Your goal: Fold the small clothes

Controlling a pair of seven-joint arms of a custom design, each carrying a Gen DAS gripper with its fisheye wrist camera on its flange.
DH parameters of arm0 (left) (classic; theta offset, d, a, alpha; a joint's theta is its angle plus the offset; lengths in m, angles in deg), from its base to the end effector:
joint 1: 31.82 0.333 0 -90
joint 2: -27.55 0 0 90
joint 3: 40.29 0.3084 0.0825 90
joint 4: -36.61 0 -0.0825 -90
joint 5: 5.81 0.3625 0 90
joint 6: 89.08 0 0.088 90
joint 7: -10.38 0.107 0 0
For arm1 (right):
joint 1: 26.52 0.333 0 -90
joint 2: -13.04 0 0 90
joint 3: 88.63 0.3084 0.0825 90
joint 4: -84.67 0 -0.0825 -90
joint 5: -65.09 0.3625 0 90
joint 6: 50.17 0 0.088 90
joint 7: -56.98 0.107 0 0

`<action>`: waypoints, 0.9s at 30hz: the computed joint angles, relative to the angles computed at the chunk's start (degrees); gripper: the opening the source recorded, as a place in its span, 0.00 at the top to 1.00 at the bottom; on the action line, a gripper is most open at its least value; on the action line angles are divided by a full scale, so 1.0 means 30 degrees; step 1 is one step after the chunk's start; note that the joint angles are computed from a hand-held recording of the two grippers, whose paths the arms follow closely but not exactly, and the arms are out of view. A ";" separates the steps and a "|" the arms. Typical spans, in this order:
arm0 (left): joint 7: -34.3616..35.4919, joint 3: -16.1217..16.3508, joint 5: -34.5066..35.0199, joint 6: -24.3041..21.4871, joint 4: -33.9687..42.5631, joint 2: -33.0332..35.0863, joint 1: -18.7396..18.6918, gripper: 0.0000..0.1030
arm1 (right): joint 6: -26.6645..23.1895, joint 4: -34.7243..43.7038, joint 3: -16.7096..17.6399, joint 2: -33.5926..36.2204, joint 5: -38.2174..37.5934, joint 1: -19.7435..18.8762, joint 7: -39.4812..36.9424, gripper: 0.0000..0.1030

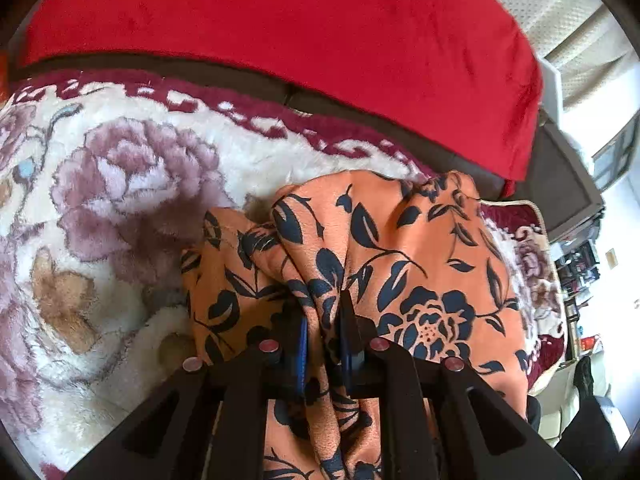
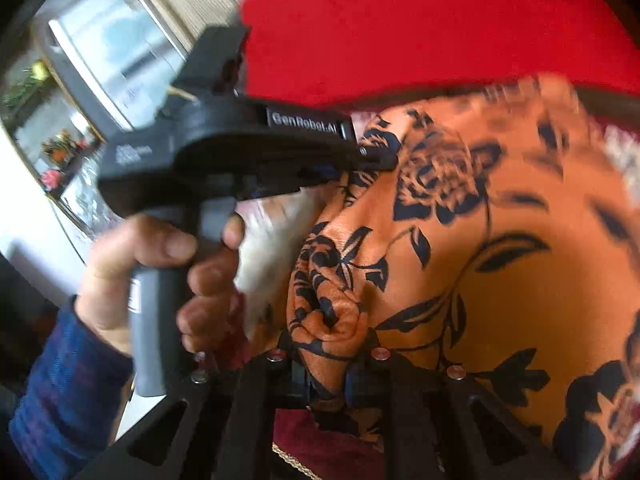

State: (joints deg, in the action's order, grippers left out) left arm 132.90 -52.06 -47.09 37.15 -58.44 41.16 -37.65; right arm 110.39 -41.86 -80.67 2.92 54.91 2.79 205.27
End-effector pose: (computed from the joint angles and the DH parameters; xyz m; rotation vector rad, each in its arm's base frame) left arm 0.6076 -0.2037 0.5121 1.3968 -2.3891 1.0464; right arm 0.4111 0.3285 0.5465 -1.4846 1.8444 -0.1336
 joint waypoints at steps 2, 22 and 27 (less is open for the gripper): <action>0.1312 -0.0156 -0.1358 0.0190 -0.0368 -0.0686 0.0356 0.87 | -0.0261 0.0305 0.0307 0.0032 -0.0728 -0.0186 0.0565 0.89; 0.0842 0.0597 -0.1925 -0.0078 -0.1610 -0.0723 0.1395 0.80 | 0.3596 -0.0346 0.0243 0.0819 0.2837 0.1007 -0.2196 0.26; 0.1723 0.1049 -0.2877 0.0345 -0.4453 -0.3898 0.1717 0.80 | 0.4226 -0.2324 0.0653 -0.1588 0.0558 0.0339 0.0760 0.26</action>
